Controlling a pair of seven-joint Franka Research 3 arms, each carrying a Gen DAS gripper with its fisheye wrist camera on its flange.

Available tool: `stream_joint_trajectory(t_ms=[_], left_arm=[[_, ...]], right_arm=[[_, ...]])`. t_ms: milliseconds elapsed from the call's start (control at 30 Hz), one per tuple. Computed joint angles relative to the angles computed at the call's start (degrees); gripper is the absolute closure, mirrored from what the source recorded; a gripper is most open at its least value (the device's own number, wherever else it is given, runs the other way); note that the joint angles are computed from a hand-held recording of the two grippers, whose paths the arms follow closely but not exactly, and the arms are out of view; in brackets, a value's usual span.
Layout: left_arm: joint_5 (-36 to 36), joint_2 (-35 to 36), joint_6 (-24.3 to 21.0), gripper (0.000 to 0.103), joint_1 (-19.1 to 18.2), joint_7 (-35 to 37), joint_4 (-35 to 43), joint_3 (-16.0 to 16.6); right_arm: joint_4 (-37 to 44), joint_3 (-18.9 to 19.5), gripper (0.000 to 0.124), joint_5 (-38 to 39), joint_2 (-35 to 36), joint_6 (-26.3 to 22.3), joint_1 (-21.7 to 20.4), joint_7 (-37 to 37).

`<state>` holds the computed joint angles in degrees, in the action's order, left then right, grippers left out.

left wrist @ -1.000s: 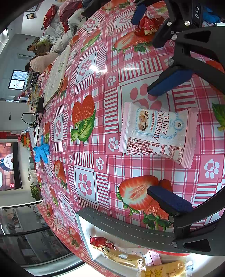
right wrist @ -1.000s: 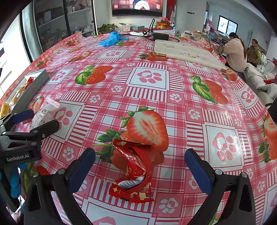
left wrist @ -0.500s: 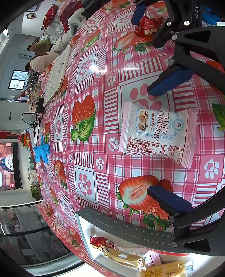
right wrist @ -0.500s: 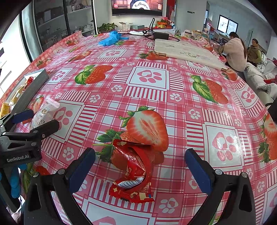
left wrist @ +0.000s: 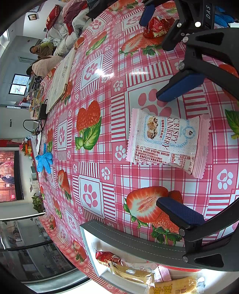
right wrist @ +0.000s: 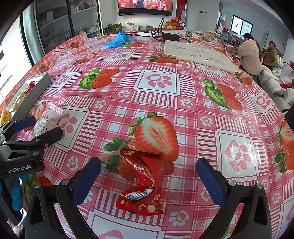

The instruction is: Organize snacks

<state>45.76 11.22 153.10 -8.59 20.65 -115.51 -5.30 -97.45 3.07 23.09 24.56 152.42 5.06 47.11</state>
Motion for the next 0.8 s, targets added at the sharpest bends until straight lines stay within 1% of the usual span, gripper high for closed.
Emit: stream_joint_trajectory(t_ms=[567,700,800], left_arm=[[0.1,0.0,0.0,0.0,0.0,-0.1,0.0,0.0],[0.1,0.0,0.0,0.0,0.0,-0.1,0.0,0.0],[0.0,0.0,0.0,0.0,0.0,0.0,0.0,0.0]], right_arm=[[0.4,-0.2,0.021,-0.3,0.2,-0.4,0.2,0.3],[2.4,-1.4,0.021,-2.9,0.9,-3.5,1.1,2.6],[5.5,-2.2,0.021,-5.6,2.1,-7.7,1.6,4.3]])
